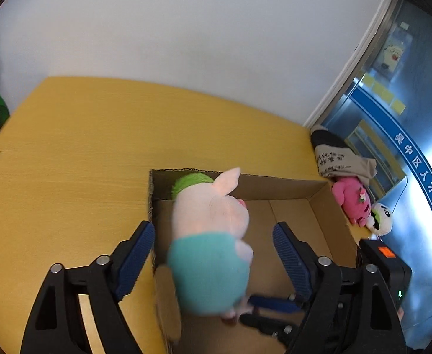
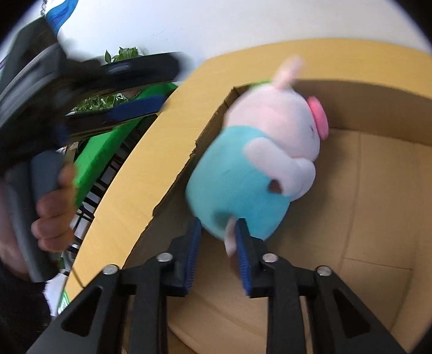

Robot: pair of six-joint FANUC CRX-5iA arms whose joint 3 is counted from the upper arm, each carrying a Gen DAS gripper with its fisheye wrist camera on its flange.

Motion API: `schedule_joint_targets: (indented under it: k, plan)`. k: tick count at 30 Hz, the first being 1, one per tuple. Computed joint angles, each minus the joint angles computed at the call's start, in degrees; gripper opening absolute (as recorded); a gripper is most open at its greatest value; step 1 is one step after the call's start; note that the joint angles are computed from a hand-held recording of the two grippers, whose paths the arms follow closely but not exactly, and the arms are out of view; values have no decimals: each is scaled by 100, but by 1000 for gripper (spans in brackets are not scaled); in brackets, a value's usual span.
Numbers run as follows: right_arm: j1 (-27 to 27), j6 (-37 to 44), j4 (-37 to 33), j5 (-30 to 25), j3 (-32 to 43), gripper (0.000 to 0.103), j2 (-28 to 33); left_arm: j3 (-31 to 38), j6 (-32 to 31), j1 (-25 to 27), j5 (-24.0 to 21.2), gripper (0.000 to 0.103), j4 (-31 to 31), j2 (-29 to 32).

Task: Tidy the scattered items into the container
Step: 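Lower the pig plush into the cardboard box and open both grippers, then withdraw both grippers toward the black box on the table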

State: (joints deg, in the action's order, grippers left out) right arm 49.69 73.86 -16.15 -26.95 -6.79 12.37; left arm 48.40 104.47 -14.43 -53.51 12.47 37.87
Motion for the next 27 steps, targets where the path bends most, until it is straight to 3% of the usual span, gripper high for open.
schedule_joint_targets:
  k: [1,2,4,5,7,8,10,14,17,19,22,25,27]
  plan:
    - [169,-605,521,342,-473,61,-277,-374,88,-45,174,93,-161,-298]
    - [255,-910,772,445,-782,73,-533,-814,222,-123,384,94,-404,-659]
    - [-98,-658,852,155,-680,75,-769,-1452,622,-325,682,99,-998,-1235]
    - [-399,-508,1030,-74,-269,77,-655,-1682,877,-443,789,101,-1304,-1453]
    - [-533,-872,1769,-29,390,79,-143,-2021,1489,-749,962,103,-1984,-1791]
    - [-492,-929,2014,-189,404,79,-146,-2116,1751,-920,1005,103,-2292,-1878]
    - [-937,-490,2000,-398,282,79,-505,-2207,2123,-1193,1016,103,-2696,-1914]
    - [-1500,-205,2058,-704,-89,79,-969,-2170,2050,-1507,958,103,-2567,-1578]
    - [-1878,-470,2139,-811,-312,79,-887,-1979,2306,-1647,599,103,-2641,-1288]
    - [-2085,-307,1986,-747,-470,77,-948,-2070,2391,-1657,671,103,-2471,-1218]
    - [-2164,-507,2438,-570,-751,77,-1044,-1869,2465,-1812,419,102,-2698,-1078]
    - [-2397,-139,2025,-535,-576,77,-952,-1687,2295,-1904,190,102,-2699,-984]
    - [-2383,-391,2165,-546,-641,77,-1006,-1606,2304,-1941,65,102,-2725,-968]
